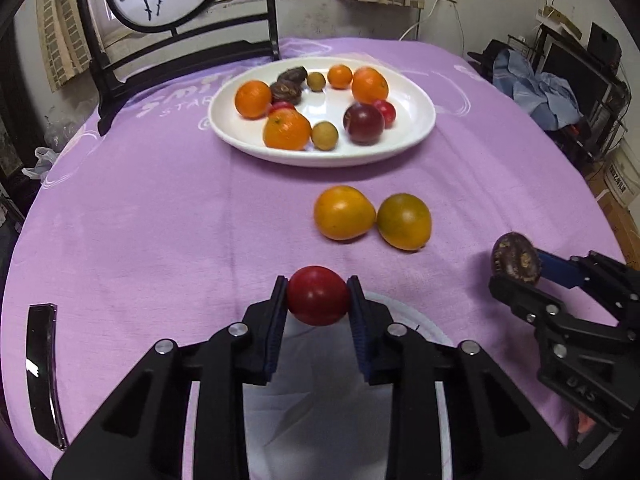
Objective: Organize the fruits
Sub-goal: 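Carry both fruits to the white plate and open both tools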
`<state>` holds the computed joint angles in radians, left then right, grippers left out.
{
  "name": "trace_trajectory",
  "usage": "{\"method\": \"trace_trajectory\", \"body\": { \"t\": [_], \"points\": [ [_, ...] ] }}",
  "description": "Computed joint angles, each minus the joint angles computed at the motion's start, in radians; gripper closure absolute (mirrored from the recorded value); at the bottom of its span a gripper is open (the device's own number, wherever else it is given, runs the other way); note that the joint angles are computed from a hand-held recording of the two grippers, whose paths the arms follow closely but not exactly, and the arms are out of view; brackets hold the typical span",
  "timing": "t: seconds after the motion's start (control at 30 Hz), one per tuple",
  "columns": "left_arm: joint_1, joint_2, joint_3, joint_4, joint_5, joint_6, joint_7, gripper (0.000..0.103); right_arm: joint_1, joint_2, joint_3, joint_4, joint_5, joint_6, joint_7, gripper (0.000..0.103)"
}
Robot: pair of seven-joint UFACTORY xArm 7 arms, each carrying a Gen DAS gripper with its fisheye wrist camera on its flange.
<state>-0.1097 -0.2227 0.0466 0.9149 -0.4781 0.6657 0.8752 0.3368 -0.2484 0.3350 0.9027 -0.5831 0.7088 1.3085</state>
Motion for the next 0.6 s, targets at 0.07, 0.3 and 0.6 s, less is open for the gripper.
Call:
{"method": "trace_trajectory", "body": {
  "t": [0.07,0.3,0.6],
  "points": [
    [0.002,-0.009,0.016,0.014,-0.019,0.02,0.025,0.074,0.0,-0.002,-0.003,-0.001,0.005,-0.012,0.005,0.06],
    [0.011,0.029,0.029,0.13,-0.068,0.087,0.081,0.074,-0.033,-0.028,0.005,0.034,-0.029,-0.081,0.004,0.06],
    [0.041,0.276,-0.05,0.439,-0.047,0.085,-0.085,0.074,-0.07,0.149,-0.059,0.253,-0.114,-0.088,-0.089,0.06]
  ]
}}
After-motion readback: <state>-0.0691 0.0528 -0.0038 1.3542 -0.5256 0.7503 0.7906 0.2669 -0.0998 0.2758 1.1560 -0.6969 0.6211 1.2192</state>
